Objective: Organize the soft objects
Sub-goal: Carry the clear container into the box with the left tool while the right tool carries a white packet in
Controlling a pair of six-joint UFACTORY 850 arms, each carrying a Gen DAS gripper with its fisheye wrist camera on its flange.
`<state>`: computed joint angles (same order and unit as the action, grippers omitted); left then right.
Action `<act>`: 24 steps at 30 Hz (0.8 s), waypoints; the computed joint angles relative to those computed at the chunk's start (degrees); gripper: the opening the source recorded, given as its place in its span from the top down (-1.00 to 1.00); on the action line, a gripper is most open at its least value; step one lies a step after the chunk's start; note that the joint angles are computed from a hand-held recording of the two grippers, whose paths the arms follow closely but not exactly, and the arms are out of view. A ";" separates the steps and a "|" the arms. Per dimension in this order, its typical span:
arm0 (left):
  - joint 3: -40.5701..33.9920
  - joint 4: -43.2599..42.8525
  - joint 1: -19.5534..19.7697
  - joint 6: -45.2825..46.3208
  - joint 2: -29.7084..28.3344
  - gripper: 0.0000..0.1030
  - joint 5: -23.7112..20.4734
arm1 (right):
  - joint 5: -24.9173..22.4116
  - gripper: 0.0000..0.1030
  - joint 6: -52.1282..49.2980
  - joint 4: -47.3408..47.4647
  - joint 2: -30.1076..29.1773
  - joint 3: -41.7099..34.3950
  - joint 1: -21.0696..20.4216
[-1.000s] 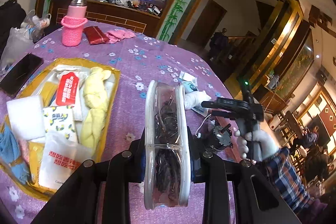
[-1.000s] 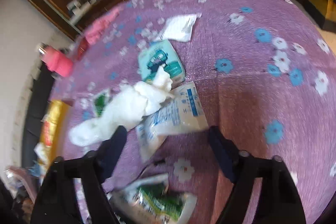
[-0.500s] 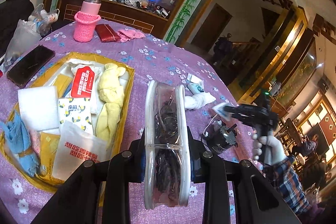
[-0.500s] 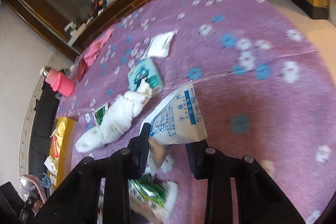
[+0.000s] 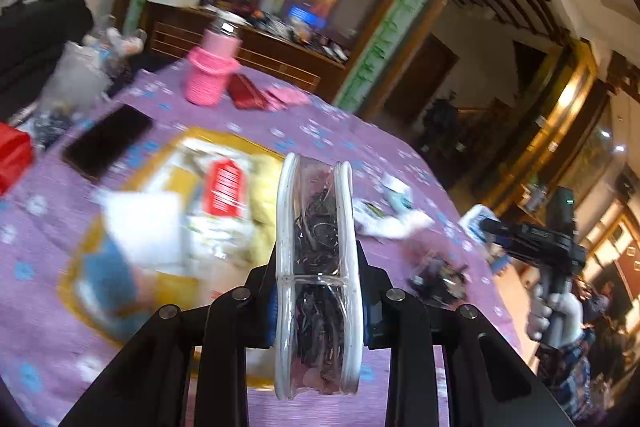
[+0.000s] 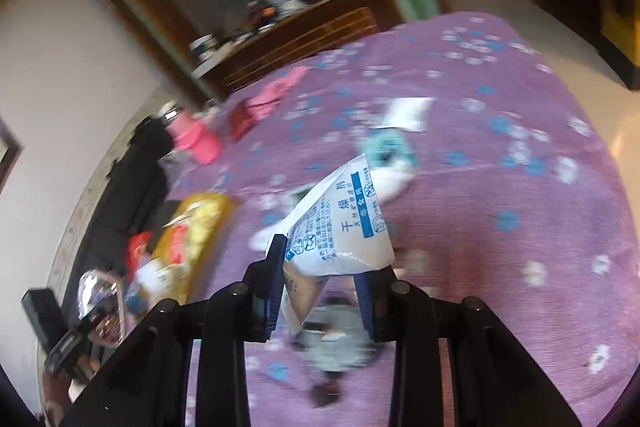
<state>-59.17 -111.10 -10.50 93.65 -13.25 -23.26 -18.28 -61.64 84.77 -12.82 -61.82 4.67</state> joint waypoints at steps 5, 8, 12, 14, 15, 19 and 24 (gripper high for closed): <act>-2.12 2.89 2.62 -1.56 -0.91 0.42 4.43 | -1.84 0.40 4.12 -5.47 -4.02 -5.93 5.30; -5.39 10.39 4.21 -9.28 -3.84 0.42 4.77 | -3.48 0.40 8.34 -10.13 -7.86 -10.64 8.76; -10.20 19.78 5.28 -19.01 -8.11 0.42 4.20 | -4.62 0.40 16.78 -20.14 -13.58 -17.61 13.27; -12.62 23.23 5.14 -21.65 -10.07 0.42 5.41 | -5.34 0.40 22.48 -26.51 -16.53 -21.28 15.06; -13.97 25.32 5.06 -23.67 -11.17 0.42 5.66 | -5.96 0.40 24.99 -29.31 -17.88 -22.97 15.77; -19.36 34.75 4.37 -32.15 -15.39 0.42 6.63 | -8.01 0.40 34.14 -39.77 -23.12 -29.68 18.02; -24.26 48.40 3.27 -44.85 -19.39 0.40 9.13 | -10.56 0.40 44.61 -51.96 -29.87 -38.65 19.74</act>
<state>-83.43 -62.71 -7.23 48.80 -32.64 -14.13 -28.84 -17.03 32.80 -42.69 -100.46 24.41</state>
